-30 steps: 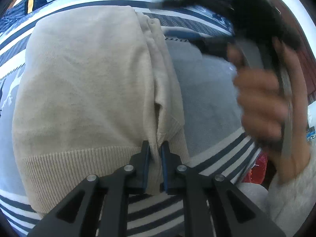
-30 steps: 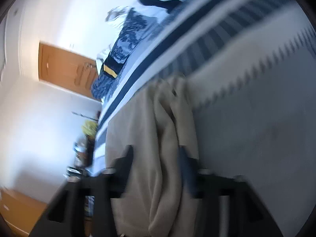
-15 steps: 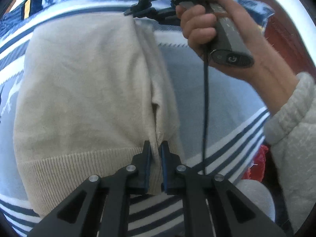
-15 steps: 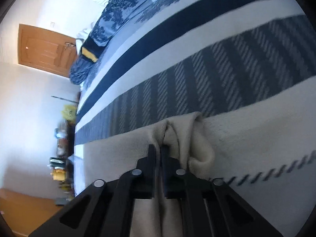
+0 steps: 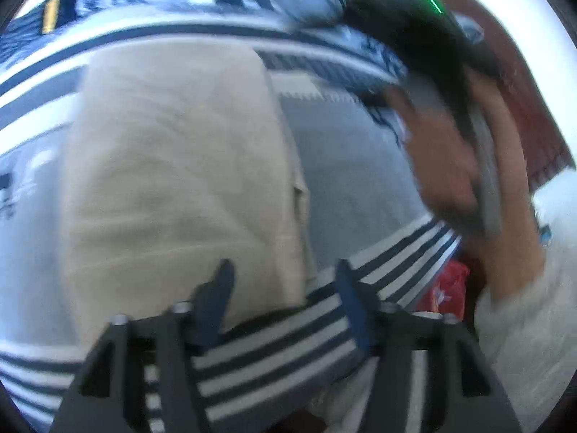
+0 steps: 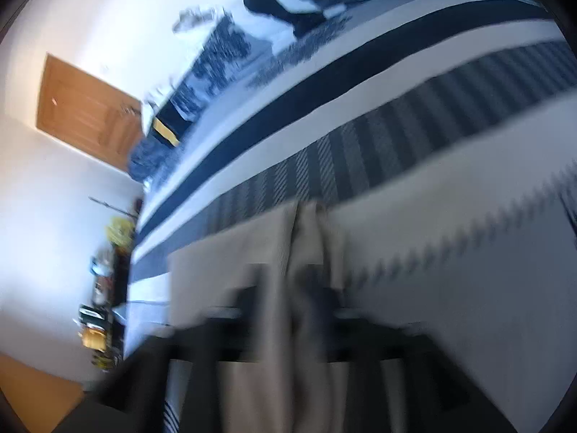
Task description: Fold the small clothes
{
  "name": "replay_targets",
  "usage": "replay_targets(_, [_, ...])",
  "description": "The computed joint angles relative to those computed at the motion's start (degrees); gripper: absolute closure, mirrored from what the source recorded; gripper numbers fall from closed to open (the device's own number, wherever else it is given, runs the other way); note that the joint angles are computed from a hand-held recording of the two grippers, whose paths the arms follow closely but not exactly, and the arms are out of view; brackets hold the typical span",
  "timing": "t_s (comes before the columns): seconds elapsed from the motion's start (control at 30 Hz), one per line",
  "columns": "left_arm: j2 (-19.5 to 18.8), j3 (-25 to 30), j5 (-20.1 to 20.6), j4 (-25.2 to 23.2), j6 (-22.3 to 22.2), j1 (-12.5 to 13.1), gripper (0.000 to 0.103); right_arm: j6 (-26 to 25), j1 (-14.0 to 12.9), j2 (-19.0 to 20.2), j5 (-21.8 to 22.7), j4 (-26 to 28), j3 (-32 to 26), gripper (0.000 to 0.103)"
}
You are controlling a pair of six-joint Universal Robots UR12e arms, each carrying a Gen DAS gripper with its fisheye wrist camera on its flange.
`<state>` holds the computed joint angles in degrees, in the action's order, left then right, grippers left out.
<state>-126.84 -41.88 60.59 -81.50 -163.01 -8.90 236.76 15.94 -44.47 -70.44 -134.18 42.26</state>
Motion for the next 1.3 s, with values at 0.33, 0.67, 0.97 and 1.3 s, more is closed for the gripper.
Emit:
replay_targets(0.33, [-2.2, 2.5, 3.0, -3.7, -15.5, 6.4, 0.030, 10.6, 3.9, -8.4, 7.6, -11.5, 19.9, 0.025])
replay_targets(0.67, [-8.7, 12.1, -2.7, -15.1, -16.3, 5.5, 0.030, 12.5, 3.4, -6.3, 12.6, -15.3, 19.6, 0.036])
replay_targets(0.97, [-6.2, 9.2, -1.6, -10.7, -14.2, 5.3, 0.084, 10.6, 3.8, -7.7, 9.3, -9.2, 19.6, 0.088])
replay_targets(1.3, [3.4, -4.5, -4.4, -8.4, -9.3, 9.2, 0.086, 9.3, 7.8, -10.6, 7.3, -6.6, 20.0, 0.091])
